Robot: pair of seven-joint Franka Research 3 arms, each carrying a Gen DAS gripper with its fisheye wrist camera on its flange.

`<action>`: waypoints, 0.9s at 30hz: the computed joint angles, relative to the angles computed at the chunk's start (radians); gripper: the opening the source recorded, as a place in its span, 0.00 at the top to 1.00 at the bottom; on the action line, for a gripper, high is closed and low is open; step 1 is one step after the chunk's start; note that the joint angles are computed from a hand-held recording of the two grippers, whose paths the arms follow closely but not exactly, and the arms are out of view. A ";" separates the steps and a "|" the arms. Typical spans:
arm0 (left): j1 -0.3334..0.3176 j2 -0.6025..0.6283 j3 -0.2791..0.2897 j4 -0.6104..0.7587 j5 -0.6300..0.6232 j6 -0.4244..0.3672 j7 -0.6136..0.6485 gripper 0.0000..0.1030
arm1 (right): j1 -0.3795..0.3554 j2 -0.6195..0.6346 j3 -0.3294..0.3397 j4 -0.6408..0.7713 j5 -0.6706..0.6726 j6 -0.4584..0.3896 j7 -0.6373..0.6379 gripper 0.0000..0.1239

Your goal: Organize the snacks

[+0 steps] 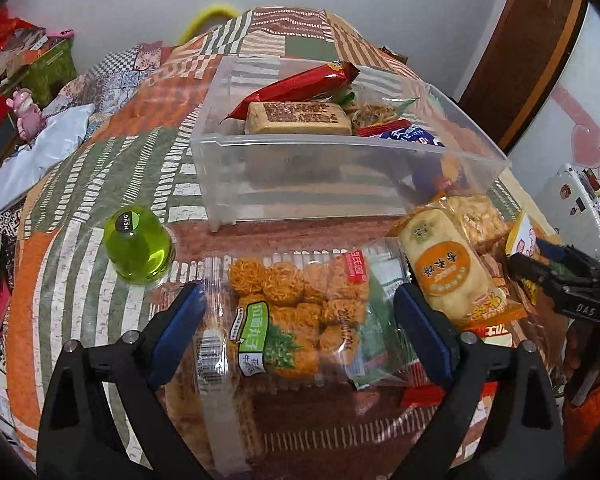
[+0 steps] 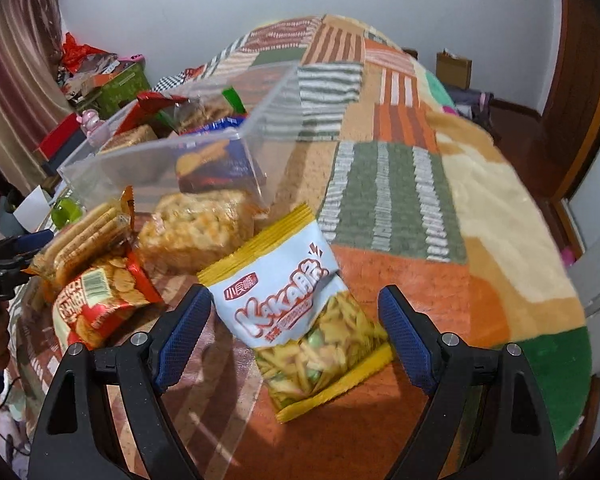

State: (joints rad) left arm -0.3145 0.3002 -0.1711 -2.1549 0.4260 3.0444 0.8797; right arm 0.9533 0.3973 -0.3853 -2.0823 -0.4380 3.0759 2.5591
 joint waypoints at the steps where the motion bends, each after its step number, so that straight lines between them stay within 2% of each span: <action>1: 0.003 0.005 -0.003 0.002 -0.003 0.003 0.002 0.05 | 0.000 0.003 0.000 -0.002 0.001 0.005 0.001 0.32; 3: 0.030 0.015 -0.028 0.002 -0.030 0.015 0.025 0.04 | -0.002 0.006 0.004 -0.005 0.008 0.004 -0.008 0.32; 7: 0.015 0.023 -0.006 0.006 -0.032 0.026 0.013 0.04 | 0.039 0.011 -0.035 -0.007 -0.008 0.001 0.002 0.32; 9: -0.034 0.025 0.052 0.011 0.006 0.027 -0.034 0.04 | 0.057 0.012 -0.055 -0.011 -0.019 0.007 0.018 0.35; 13: -0.066 0.030 0.095 0.014 0.058 0.039 -0.090 0.06 | 0.089 0.007 -0.095 -0.026 -0.028 0.026 0.053 0.48; 15: -0.091 0.029 0.127 0.018 0.097 0.033 -0.125 0.12 | 0.087 0.004 -0.095 -0.032 -0.014 0.039 0.051 0.50; 19: -0.077 0.024 0.119 0.013 0.127 0.037 -0.146 0.18 | 0.132 0.004 -0.140 -0.048 0.023 0.072 0.043 0.54; 23: -0.057 0.011 0.096 0.002 0.140 0.049 -0.132 0.36 | 0.197 0.002 -0.201 -0.059 0.059 0.091 0.027 0.57; 24: -0.041 0.009 0.078 -0.001 0.130 0.051 -0.116 0.37 | 0.230 0.002 -0.233 -0.065 0.065 0.099 0.029 0.57; 27: -0.043 -0.002 0.079 -0.007 0.131 0.054 -0.119 0.39 | 0.294 0.007 -0.298 -0.069 0.091 0.122 0.020 0.58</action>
